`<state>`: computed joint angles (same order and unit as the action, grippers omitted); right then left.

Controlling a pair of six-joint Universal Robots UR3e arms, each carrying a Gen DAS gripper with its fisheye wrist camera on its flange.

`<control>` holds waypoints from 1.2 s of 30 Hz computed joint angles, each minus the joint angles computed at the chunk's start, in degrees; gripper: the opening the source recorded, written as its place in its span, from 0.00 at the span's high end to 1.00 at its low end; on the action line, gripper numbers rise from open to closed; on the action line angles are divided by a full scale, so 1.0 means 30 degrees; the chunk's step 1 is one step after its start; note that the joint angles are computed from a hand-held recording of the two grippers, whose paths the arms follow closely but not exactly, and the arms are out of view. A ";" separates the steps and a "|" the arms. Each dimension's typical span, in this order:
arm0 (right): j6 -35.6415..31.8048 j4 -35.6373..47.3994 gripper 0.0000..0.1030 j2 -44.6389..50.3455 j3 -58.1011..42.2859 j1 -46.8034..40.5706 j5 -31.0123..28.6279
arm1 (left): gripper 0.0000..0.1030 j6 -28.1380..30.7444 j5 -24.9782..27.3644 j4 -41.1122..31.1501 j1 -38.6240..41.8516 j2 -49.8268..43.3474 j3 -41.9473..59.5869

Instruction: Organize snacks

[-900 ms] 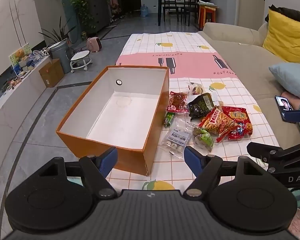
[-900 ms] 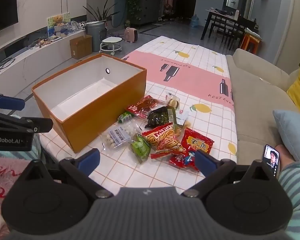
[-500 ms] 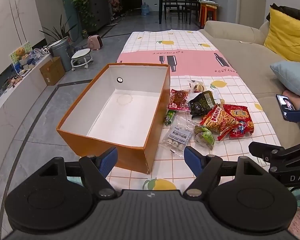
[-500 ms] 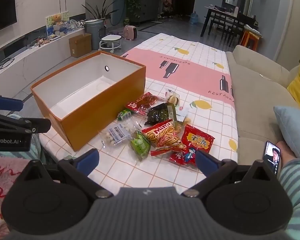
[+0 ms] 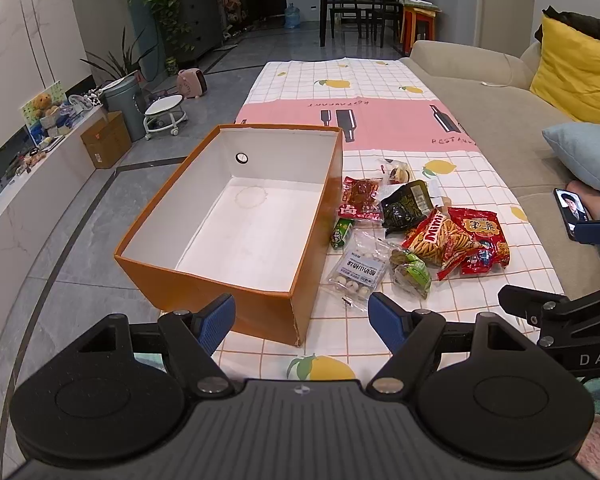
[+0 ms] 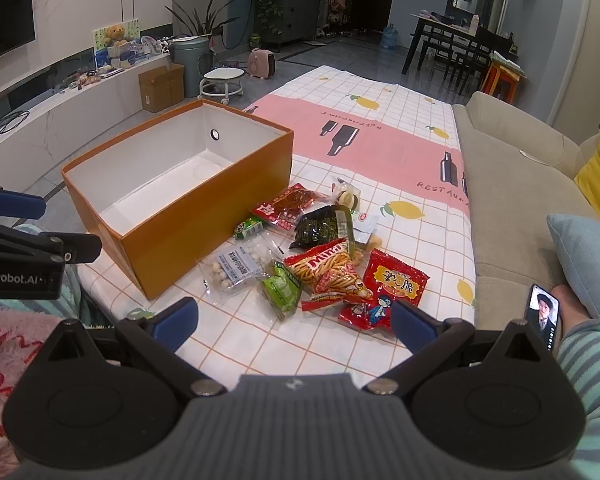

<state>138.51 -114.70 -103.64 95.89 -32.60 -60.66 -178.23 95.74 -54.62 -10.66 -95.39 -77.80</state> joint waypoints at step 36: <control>0.0080 -0.0885 0.04 -0.0279 0.0458 0.0389 -0.0501 | 0.14 -0.0106 -0.0108 0.0016 0.0204 0.0199 -0.0372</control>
